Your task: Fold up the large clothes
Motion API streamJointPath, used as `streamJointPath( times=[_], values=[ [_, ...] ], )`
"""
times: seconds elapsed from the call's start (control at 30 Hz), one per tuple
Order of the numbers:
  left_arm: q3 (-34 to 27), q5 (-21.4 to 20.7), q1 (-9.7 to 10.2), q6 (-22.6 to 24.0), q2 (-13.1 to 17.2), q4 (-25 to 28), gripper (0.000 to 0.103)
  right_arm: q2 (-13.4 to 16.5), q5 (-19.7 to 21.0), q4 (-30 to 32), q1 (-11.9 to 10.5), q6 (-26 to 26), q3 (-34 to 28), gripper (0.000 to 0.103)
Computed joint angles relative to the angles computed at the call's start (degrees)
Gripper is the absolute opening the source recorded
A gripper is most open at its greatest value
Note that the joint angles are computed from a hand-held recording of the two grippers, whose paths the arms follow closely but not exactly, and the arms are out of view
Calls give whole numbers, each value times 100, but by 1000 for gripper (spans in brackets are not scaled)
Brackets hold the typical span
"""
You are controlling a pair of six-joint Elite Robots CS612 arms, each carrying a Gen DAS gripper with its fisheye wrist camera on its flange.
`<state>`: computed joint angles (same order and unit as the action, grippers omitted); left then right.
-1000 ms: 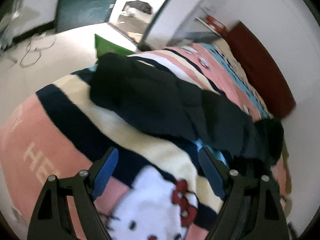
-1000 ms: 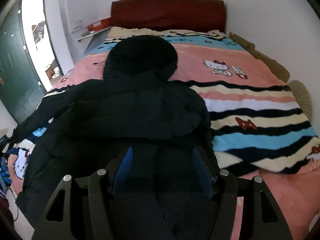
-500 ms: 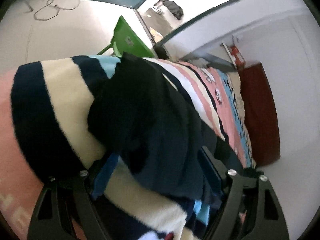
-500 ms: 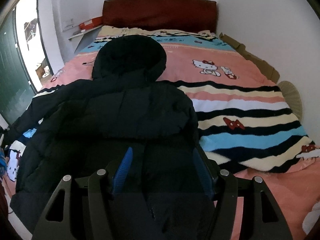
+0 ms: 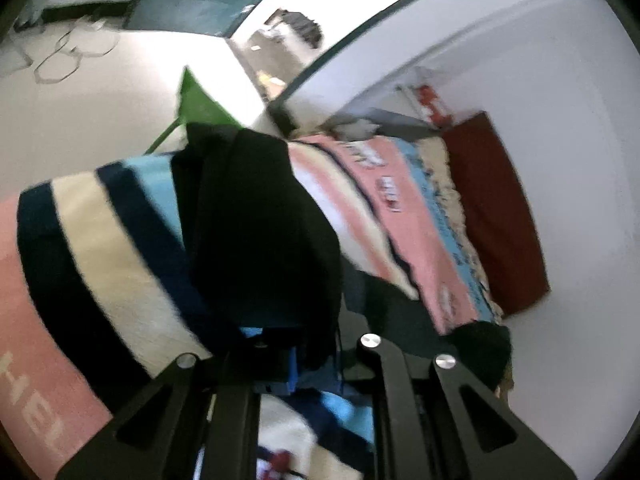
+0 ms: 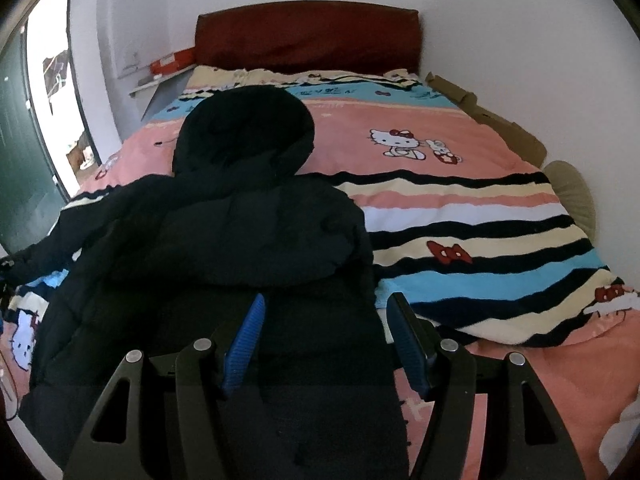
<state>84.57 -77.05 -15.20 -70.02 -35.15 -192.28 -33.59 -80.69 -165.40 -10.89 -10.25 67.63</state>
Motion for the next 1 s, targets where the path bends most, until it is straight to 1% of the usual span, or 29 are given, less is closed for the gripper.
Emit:
streamJointPath(
  times=[0.13,0.2,0.3,0.4,0.5,0.63,0.67,0.73,0.9,1.0],
  values=[
    [-103,43,-158,568,-190,3,11,-32,173,-113,-94,154,116,63],
    [-212,34,-276,881,-283,-21,11,-45,266,-161,-157,233,171,63],
    [-433,26,-427,1289,-350,46,11,-67,344,-311,-255,344,239,63],
    [-756,-48,-595,1647,-341,112,11,-91,438,-480,-372,516,293,63],
    [-1130,-171,-745,1959,-271,274,11,-89,372,-535,-460,601,285,63],
    [-1748,-469,-933,2288,-45,607,11,-97,305,-675,-575,698,309,63],
    [-1761,-508,-1028,2339,-34,602,11,-103,246,-712,-596,720,321,63],
    [-2110,-695,-1127,2488,123,804,11,-101,204,-788,-660,799,341,63],
    [-3021,-1131,-1381,2819,599,1379,10,-73,189,-857,-767,1012,367,63],
    [-3663,-1386,-1505,2898,968,1893,10,-63,193,-869,-810,1055,404,63]
  ],
)
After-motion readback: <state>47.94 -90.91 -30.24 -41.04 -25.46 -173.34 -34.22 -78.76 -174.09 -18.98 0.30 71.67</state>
